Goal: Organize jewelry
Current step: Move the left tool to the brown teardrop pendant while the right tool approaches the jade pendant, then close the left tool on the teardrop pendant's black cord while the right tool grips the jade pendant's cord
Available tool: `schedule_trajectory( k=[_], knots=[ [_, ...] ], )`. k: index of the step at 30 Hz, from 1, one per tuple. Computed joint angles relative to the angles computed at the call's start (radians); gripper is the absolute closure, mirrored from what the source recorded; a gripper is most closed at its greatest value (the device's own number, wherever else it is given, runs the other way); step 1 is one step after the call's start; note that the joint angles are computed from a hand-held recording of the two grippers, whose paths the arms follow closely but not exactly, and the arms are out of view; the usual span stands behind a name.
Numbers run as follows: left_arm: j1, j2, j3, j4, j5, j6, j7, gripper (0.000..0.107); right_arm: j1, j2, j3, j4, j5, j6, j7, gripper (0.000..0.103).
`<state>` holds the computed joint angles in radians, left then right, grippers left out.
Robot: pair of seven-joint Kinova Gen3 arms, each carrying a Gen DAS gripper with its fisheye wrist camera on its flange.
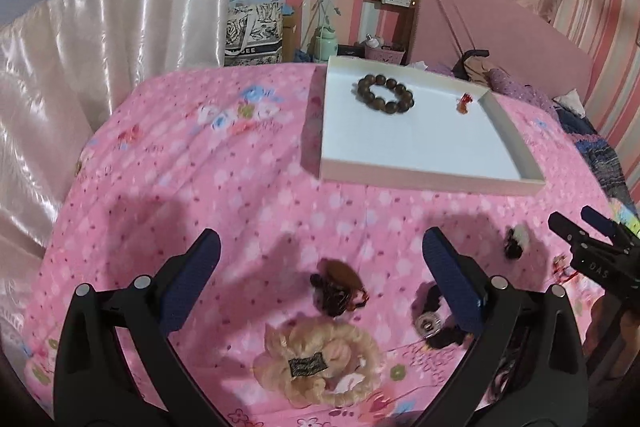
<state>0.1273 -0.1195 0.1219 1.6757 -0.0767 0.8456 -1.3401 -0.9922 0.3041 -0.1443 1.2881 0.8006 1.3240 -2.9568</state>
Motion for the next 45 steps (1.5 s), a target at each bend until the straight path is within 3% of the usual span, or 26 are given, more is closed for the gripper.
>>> schedule_trajectory(
  k=[5,9,15,19,24,35,37,41,45],
  knots=[
    [0.003,0.009,0.032,0.086,-0.075,-0.078,0.062,0.008,0.0,0.013,-0.005,0.025,-0.012,-0.02,0.015,0.014],
    [0.028,0.024,0.058,0.084,-0.171,-0.065,0.112,0.008,-0.008,0.022,-0.001,0.022,-0.019,-0.01,0.021,0.014],
    [0.045,0.023,0.068,0.099,-0.206,-0.063,0.141,0.008,-0.022,0.06,0.006,-0.012,-0.031,0.02,0.064,0.014],
    [0.061,0.045,0.041,0.089,-0.16,-0.052,0.093,0.008,-0.015,0.079,0.013,-0.026,-0.074,0.007,0.102,0.014],
    [0.05,0.068,-0.005,0.075,-0.028,-0.037,-0.012,0.009,-0.015,0.074,0.026,-0.013,-0.091,-0.013,0.094,0.014],
    [0.037,0.109,-0.013,0.058,0.042,-0.007,-0.069,0.033,0.006,0.068,0.03,0.013,-0.102,-0.049,0.073,0.015],
    [0.037,0.115,-0.013,0.056,0.043,-0.003,-0.071,0.044,0.011,0.066,0.028,0.019,-0.106,-0.062,0.078,0.019],
    [0.039,0.115,-0.013,0.057,0.04,-0.007,-0.07,0.049,0.019,0.061,0.027,0.028,-0.117,-0.083,0.076,0.025],
    [0.049,0.117,-0.005,0.06,0.001,-0.013,-0.045,0.056,0.022,0.053,0.027,0.04,-0.113,-0.098,0.066,0.039]
  ],
)
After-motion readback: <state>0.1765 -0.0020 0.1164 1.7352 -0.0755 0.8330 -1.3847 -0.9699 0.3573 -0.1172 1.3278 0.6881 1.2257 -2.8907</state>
